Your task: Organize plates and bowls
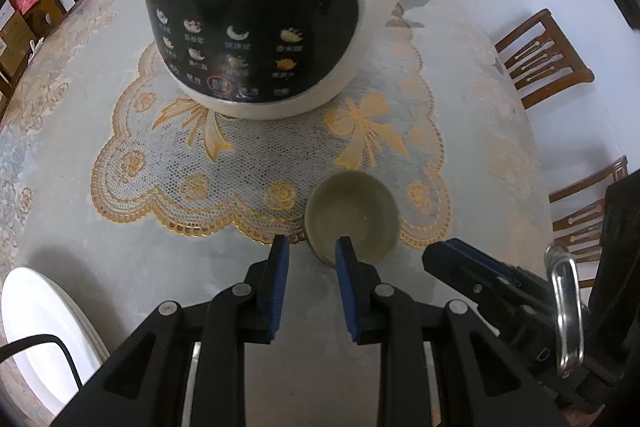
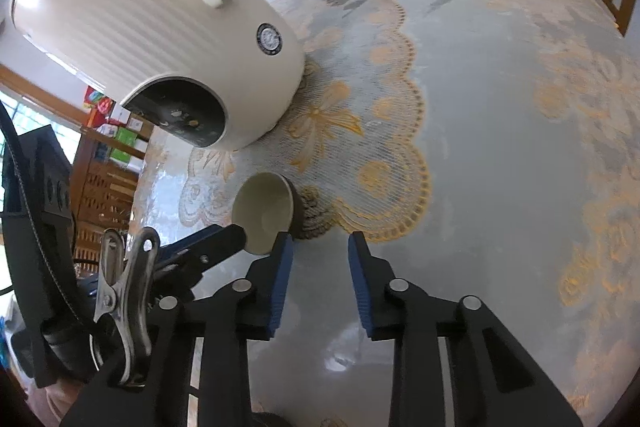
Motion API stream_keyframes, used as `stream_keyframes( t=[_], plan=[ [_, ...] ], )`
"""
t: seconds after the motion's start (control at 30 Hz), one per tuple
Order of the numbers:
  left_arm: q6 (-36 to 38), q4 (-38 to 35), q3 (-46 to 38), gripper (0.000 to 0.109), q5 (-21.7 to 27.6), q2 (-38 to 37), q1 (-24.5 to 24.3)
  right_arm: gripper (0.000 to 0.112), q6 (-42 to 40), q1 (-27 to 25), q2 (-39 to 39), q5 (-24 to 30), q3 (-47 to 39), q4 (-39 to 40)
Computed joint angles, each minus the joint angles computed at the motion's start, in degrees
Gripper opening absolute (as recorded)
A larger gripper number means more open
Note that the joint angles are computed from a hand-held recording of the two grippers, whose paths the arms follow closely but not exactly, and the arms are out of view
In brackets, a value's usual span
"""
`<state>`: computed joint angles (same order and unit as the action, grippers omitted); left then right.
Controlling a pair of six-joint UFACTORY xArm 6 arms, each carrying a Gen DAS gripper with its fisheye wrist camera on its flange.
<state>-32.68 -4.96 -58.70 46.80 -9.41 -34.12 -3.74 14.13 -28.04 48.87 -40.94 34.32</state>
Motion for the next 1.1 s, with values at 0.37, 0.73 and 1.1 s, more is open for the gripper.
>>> stream_keyframes(
  t=[0.37, 0.73, 1.1],
  plan=[
    [1.27, -2.1, 0.48, 0.022, -2.98, 2.34, 0.69, 0.025, -1.79, 2.28, 5.5, -2.45, -2.66, 1.4],
    [4.1, -5.54, 1.32, 0.01, -4.59, 1.93, 1.08, 0.011, -1.85, 3.09, 6.97, -2.6, -3.14, 1.42],
    [3.67, -4.6, 1.43, 0.01, -3.21, -0.57, 0.71, 0.011, 1.23, 3.65, 3.58, -2.07, -2.15, 0.59]
  ],
)
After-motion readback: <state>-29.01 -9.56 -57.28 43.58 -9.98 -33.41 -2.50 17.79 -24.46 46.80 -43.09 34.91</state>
